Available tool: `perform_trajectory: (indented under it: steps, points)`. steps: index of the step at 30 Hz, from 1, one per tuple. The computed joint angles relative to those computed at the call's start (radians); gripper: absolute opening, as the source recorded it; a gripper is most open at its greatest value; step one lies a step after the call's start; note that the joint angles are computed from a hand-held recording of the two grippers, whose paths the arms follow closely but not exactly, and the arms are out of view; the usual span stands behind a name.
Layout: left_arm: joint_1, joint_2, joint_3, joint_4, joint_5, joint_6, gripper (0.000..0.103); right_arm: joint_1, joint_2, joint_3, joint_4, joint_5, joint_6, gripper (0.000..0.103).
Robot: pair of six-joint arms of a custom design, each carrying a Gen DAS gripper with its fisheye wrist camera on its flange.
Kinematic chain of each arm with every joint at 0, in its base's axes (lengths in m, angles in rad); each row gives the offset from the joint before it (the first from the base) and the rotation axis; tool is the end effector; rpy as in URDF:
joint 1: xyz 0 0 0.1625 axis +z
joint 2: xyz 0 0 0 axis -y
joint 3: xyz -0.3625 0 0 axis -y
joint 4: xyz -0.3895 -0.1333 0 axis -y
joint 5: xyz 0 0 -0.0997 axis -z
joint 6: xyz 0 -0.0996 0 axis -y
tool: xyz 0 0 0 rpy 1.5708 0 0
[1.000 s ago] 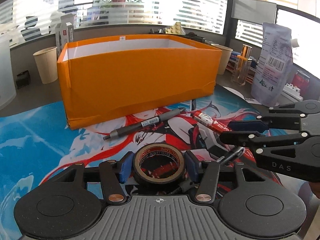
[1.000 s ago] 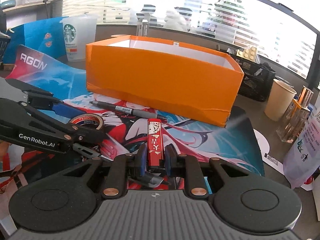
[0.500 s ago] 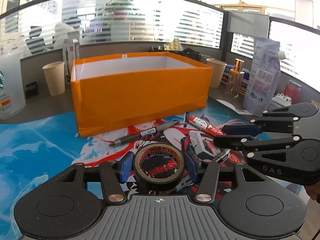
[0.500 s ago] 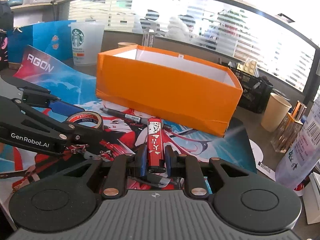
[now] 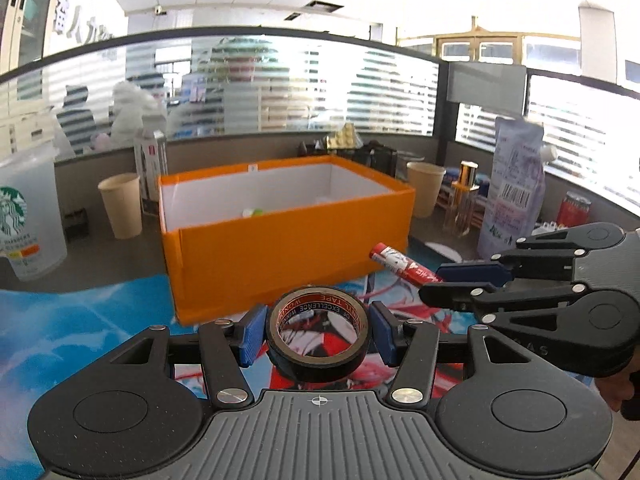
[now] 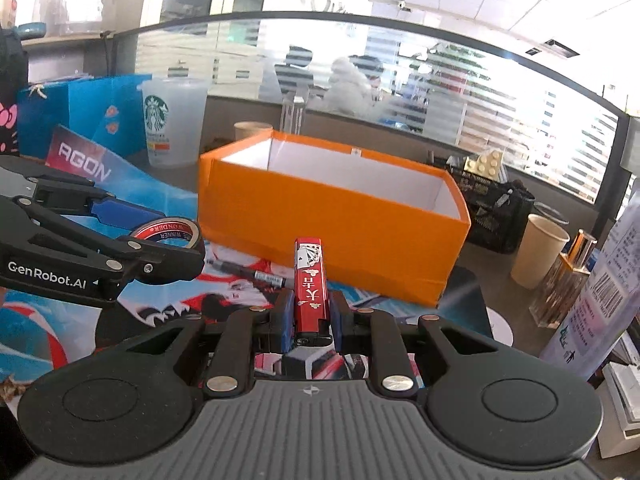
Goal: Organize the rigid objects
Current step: 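Grasp the black tape roll with the left gripper while the right lifts the red stick, then carry the red stick and tape roll over the orange box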
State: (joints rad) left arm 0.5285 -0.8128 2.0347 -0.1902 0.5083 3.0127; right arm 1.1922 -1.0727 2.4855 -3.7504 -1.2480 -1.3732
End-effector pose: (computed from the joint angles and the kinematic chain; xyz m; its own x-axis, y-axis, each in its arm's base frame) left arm -0.1667 -0.3525 -0.0331 -0.7227 0.1369 -0.6775 0.6536 0.4541 -0.6055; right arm 0.0158 -0.4064 0.0975 -0.4500 -0.6275 0.6355 -0.8916 0.2745 -0.3602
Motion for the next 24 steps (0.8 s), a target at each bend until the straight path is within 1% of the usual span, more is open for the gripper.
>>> perform_trajectory:
  steps: [6,14,24]
  points:
    - [0.000,-0.048,0.005,-0.050,-0.011,0.086,0.053,0.034,-0.009,-0.018,0.014,0.003,0.046,0.017]
    - [0.002,-0.119,0.012,-0.152,-0.016,0.249,0.053,0.085,-0.011,-0.063,0.003,-0.005,0.108,0.017]
    - [0.035,-0.166,-0.005,-0.233,0.013,0.393,0.053,0.140,0.004,-0.134,0.013,-0.036,0.153,0.017]
